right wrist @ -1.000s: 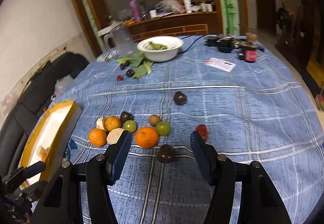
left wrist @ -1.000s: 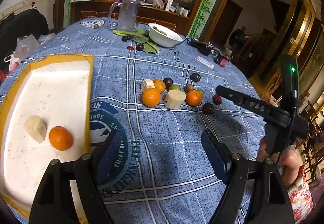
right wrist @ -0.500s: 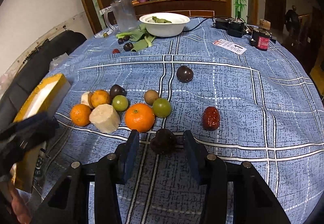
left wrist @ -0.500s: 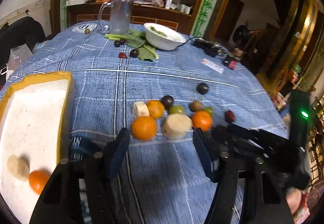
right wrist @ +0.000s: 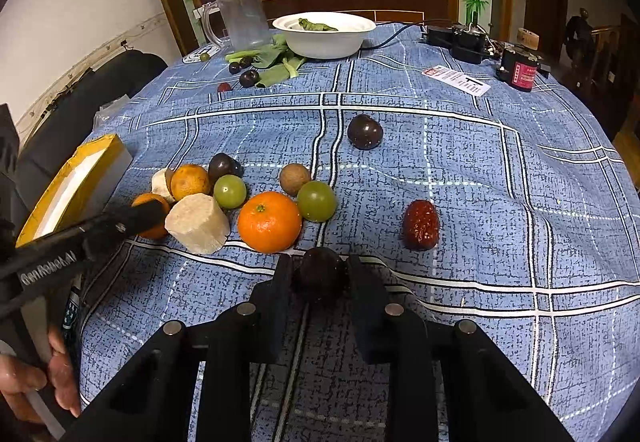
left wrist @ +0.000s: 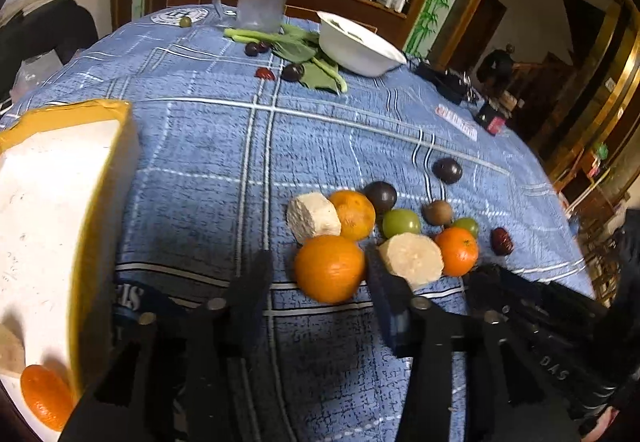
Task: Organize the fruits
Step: 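Close the left tool on the large orange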
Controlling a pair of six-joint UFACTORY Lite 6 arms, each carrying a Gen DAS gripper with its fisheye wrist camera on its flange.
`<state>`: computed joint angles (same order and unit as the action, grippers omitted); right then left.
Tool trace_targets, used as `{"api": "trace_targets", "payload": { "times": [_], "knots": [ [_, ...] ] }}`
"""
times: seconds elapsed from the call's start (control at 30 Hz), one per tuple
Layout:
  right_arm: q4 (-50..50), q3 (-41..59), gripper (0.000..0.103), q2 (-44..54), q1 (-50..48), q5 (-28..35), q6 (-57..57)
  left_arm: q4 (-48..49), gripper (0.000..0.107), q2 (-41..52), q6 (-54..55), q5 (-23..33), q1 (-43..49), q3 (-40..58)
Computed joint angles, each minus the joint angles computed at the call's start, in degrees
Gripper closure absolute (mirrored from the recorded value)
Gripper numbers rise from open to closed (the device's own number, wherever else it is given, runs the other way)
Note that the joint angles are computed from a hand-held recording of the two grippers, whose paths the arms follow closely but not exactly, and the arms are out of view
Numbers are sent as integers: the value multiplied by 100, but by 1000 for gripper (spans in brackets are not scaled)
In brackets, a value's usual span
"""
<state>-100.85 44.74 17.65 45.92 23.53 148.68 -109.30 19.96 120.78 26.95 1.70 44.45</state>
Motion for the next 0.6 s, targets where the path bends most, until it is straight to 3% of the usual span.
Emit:
{"api": "trace_targets", "payload": {
  "times": [0.07,0.13,0.23,0.6],
  "knots": [
    [-4,27,74,30,-1,13,-3,-751,58,-131,798,-166,-202,-168],
    [70,78,74,75,9,43,-104,-792,75,-168,946,-80,-234,-245],
    [69,74,76,71,23,57,-107,-1391,75,-397,1614,-125,-404,-489],
    [191,-266,77,-339,298,649,160,-1252,75,-828,1567,652,20,-852]
  ]
}}
